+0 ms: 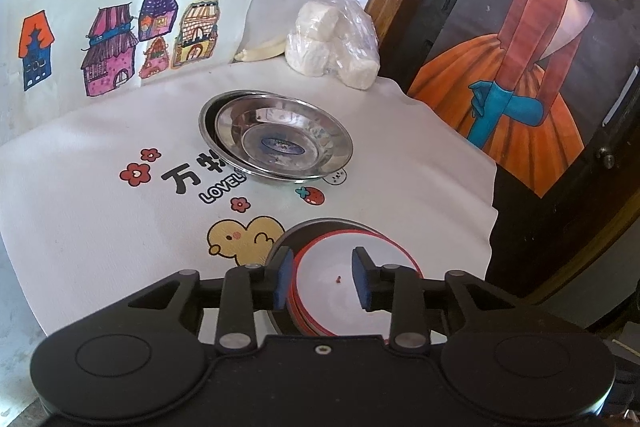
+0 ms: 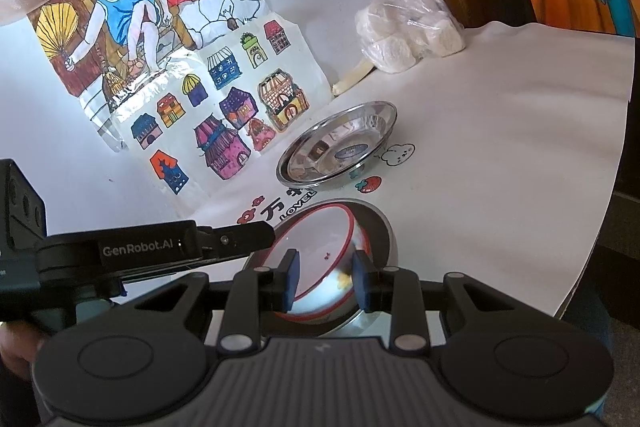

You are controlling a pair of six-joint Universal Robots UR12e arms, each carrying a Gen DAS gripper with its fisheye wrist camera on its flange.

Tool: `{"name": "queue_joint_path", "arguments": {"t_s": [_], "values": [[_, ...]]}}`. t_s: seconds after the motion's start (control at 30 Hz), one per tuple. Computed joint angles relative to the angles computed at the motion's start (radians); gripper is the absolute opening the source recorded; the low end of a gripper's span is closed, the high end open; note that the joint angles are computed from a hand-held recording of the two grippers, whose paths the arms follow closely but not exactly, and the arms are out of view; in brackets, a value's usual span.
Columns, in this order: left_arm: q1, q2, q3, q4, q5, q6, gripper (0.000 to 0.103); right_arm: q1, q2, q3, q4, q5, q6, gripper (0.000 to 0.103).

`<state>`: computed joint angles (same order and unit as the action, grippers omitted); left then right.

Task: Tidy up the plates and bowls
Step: 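Lower the red-rimmed white bowl into the steel bowl with both tools, then open both tools and release the white bowl rim, then move both open tools to the rim of the steel bowl holding white bowls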

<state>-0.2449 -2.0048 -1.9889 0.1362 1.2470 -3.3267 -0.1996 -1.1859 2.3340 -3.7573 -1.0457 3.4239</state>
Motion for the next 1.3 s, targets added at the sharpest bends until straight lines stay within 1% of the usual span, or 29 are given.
{"name": "queue_joint_path", "arguments": {"t_s": [0.03,0.1,0.13,0.2,0.23,0.3,0.4,0.43,0.5,0.53,0.57,0.6,0.8,0.93,1.03,1.2,1.3], "values": [[0.0,0.0,-0.002,0.005,0.003,-0.006,0.039,-0.001,0.001,0.0,-0.004,0.002,-0.001,0.035],[0.0,0.0,-0.003,0.015,0.011,-0.018,0.047,-0.001,0.002,0.0,-0.011,0.005,-0.003,0.036],[0.0,0.0,-0.004,0.019,0.017,-0.024,0.05,-0.002,0.003,0.0,-0.015,0.009,-0.004,0.037],[-0.001,0.001,-0.006,0.03,0.031,-0.037,0.061,-0.005,0.005,0.0,-0.027,0.02,-0.006,0.041],[-0.001,0.001,-0.006,0.034,0.033,-0.044,0.063,-0.007,0.007,0.001,-0.033,0.027,-0.007,0.041],[0.001,0.002,-0.006,0.041,0.035,-0.059,0.075,-0.011,0.009,0.001,-0.042,0.039,-0.007,0.044],[-0.002,0.004,-0.007,0.058,0.053,-0.064,0.085,-0.015,0.013,0.002,-0.057,0.053,-0.005,0.047],[-0.003,0.004,-0.009,0.068,0.06,-0.062,0.087,-0.017,0.015,0.002,-0.062,0.063,-0.004,0.05],[-0.005,0.004,-0.009,0.08,0.072,-0.063,0.095,-0.021,0.018,0.002,-0.074,0.079,0.0,0.07],[-0.006,0.003,-0.009,0.085,0.074,-0.064,0.096,-0.021,0.02,0.002,-0.08,0.082,0.0,0.074],[-0.005,0.003,-0.01,0.087,0.072,-0.064,0.1,-0.021,0.02,0.002,-0.086,0.083,-0.001,0.081],[-0.004,0.003,-0.01,0.091,0.07,-0.067,0.102,-0.022,0.021,0.002,-0.09,0.084,-0.003,0.086],[0.004,0.002,-0.009,0.082,0.045,-0.084,0.102,-0.024,0.025,-0.001,-0.111,0.085,-0.006,0.103],[0.007,0.0,-0.011,0.085,0.037,-0.088,0.102,-0.023,0.018,-0.003,-0.106,0.065,-0.041,0.103],[0.008,-0.002,-0.01,0.086,0.043,-0.088,0.102,-0.024,0.014,-0.004,-0.107,0.053,-0.05,0.103],[0.012,-0.002,-0.008,0.081,0.067,-0.081,0.102,-0.024,0.011,-0.004,-0.091,0.017,-0.061,0.103],[0.017,0.0,-0.012,0.074,0.088,-0.053,0.102,-0.024,0.004,-0.004,-0.059,-0.015,-0.081,0.103]]}}
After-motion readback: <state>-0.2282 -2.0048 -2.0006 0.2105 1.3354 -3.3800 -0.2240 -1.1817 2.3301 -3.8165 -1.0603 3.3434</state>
